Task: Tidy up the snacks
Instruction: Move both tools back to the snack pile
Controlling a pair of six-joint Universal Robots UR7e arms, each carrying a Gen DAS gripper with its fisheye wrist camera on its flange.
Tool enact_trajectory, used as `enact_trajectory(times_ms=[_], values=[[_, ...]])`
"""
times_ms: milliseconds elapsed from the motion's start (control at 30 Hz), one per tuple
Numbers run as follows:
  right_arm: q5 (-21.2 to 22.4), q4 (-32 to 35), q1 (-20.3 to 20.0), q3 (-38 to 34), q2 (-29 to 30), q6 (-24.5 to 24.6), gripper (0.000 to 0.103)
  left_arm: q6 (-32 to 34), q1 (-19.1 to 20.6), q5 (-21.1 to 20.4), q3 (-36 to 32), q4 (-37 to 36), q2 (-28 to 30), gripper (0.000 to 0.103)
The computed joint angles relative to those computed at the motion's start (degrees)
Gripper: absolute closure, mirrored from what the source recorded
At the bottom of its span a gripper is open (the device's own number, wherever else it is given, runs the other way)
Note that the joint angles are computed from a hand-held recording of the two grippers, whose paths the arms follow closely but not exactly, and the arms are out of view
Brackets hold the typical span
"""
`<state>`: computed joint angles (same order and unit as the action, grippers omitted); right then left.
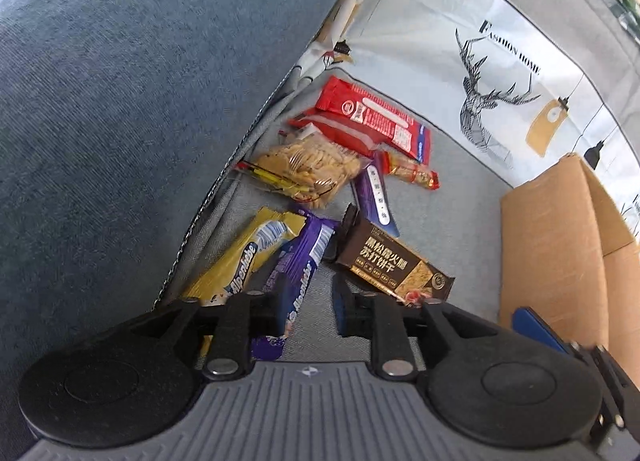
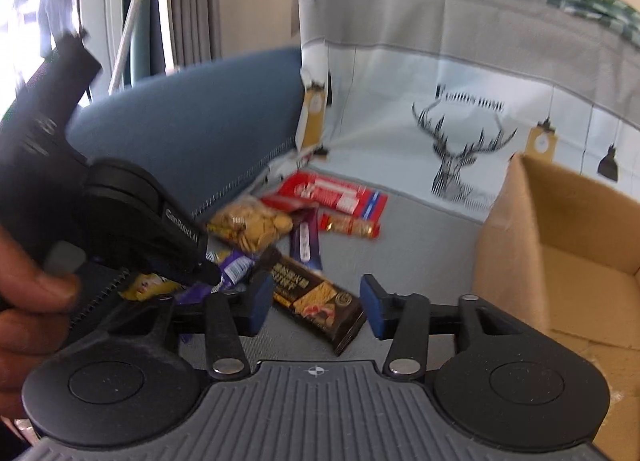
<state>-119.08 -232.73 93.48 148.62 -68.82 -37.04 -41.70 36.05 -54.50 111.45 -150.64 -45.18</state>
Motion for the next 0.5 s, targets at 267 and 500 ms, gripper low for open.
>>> enact_trajectory(times_ms=[267,500], values=[[-1.4,0.8,-2.4,-6.2,7.2,-10.2,0.013,-2.3,0.7,0.0,-0.7,3.0,0.3,0.067],[-2.2,2.3,-5.1,-9.9,10.2,-10.9,0.012,-2.2,1.0,-0.4,-1.1,3.7,0.6,0.063]])
